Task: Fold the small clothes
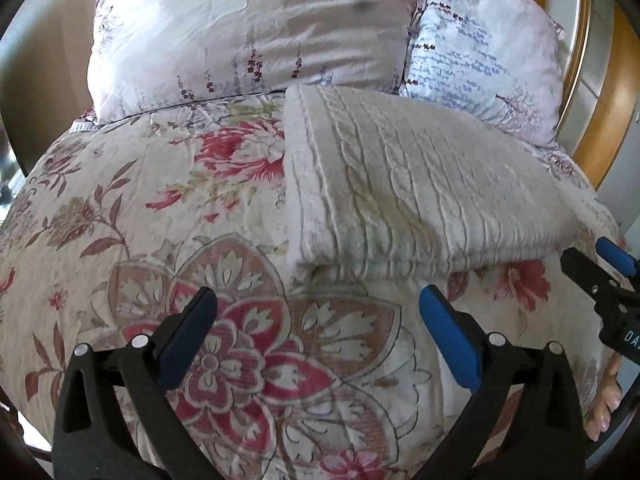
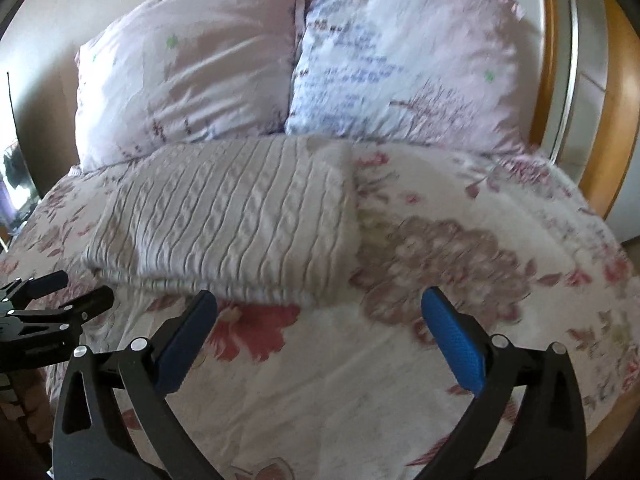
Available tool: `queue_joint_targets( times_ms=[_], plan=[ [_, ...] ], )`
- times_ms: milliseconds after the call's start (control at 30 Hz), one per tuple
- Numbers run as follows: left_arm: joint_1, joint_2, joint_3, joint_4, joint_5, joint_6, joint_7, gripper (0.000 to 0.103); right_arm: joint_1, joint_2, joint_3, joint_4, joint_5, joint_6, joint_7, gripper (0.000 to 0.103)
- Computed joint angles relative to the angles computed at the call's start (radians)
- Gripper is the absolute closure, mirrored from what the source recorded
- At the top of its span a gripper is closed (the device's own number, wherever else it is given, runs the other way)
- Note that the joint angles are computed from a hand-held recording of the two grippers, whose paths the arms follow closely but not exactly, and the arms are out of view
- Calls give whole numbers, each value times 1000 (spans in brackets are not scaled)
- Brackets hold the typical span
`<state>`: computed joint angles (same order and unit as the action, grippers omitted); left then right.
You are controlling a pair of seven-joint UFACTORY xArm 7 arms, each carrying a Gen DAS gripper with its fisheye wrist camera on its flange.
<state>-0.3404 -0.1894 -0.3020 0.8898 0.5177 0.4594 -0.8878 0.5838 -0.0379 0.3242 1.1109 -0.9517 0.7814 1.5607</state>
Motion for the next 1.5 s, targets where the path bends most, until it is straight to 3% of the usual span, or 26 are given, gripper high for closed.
queue_joint_targets(
  times_ms=[200, 567, 800, 1500],
  plan=[
    [-11, -18, 2, -24, -40, 18, 8, 2, 20, 37, -2, 19, 43, 5, -22, 1],
    [-20, -1, -14, 6, 5, 95, -3, 2, 47, 75, -27, 52, 120, 27, -78, 1],
    [-29, 3, -4, 9, 5, 97, 3, 2, 60, 98, -36, 82, 159, 67, -132, 1],
    [-31, 3, -6, 4, 20, 87, -13, 2, 64, 92, -42, 74, 162, 64, -122, 1]
  ],
)
